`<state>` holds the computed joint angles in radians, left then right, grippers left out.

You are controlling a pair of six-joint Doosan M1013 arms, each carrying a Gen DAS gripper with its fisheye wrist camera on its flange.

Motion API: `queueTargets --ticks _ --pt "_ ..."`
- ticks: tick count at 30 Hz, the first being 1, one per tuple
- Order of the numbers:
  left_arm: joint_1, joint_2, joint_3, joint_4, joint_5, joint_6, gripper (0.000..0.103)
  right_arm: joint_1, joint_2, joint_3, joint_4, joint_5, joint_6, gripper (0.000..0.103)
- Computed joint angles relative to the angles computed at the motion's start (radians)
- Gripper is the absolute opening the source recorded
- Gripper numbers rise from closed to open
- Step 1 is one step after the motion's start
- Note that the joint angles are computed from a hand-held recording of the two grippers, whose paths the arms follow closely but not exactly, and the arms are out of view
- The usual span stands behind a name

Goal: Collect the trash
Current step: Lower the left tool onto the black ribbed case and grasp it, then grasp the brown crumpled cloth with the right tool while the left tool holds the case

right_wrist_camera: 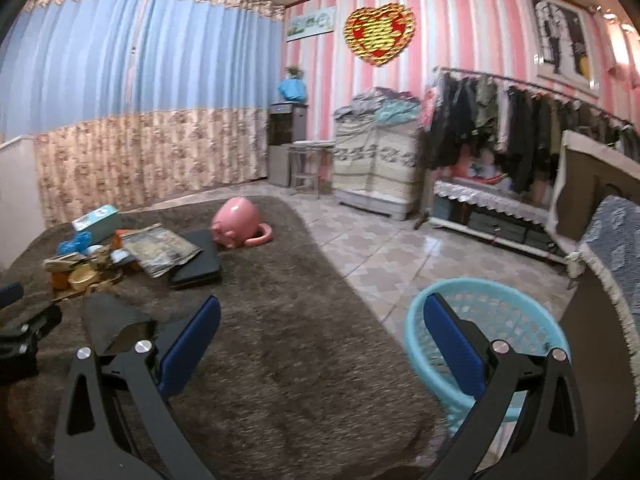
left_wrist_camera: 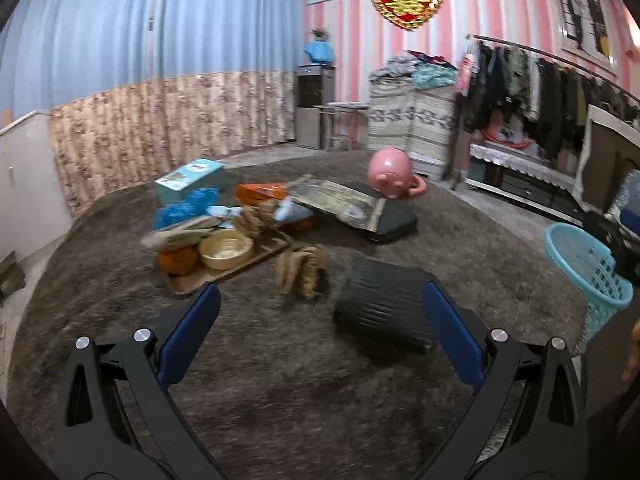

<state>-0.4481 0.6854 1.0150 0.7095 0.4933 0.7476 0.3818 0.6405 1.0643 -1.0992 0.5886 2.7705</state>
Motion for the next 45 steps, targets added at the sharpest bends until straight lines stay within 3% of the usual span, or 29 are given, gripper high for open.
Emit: queueTargets --ticks 3,6,10,15,19,24,25,29,33,38,41,45 --pt "-0.003 0.020 -0.026 -0.086 0.006 0.106 0.098 0.001 0.007 -0.008 -0.024 0.059 0.045 0.099" --pt "0.000 0.041 -0.058 -0.203 0.016 0.247 0.098 -0.010 0.011 -0.021 0.066 0.048 -0.007 0.099" --pt "0.003 0.065 -0.099 -0.288 0.038 0.345 0.098 -0.011 0.025 -0.043 0.086 0.096 -0.016 0.099" --pt "0.012 0.095 -0.152 -0.397 0.055 0.458 0.098 -0.027 0.042 -0.075 0.264 0.104 -0.135 0.099" --pt "0.026 0.140 -0.241 -0.544 0.142 0.606 0.098 -0.035 0.047 -0.086 0.327 0.112 -0.148 0.099" --pt "0.041 0.173 -0.303 -0.655 0.206 0.669 0.097 -0.035 0.048 -0.082 0.296 0.113 -0.110 0.099" --pt "0.040 0.176 -0.307 -0.653 0.211 0.669 0.096 -0.034 0.051 -0.087 0.285 0.124 -0.103 0.099" --pt "0.033 0.178 -0.313 -0.647 0.233 0.696 0.075 -0.031 0.054 -0.091 0.266 0.121 -0.108 0.099" --pt "0.030 0.160 -0.286 -0.635 0.212 0.696 0.075 -0.030 0.053 -0.086 0.247 0.091 -0.106 0.099" --pt "0.040 0.090 -0.184 -0.585 0.109 0.618 0.073 -0.017 0.058 -0.090 0.213 0.092 -0.115 0.099" --pt "0.058 0.047 -0.122 -0.532 0.059 0.541 0.073 -0.008 0.073 -0.116 0.247 0.098 -0.188 0.099" --pt "0.080 0.016 -0.079 -0.407 0.055 0.417 0.073 0.008 0.098 -0.160 0.334 0.066 -0.320 0.099"
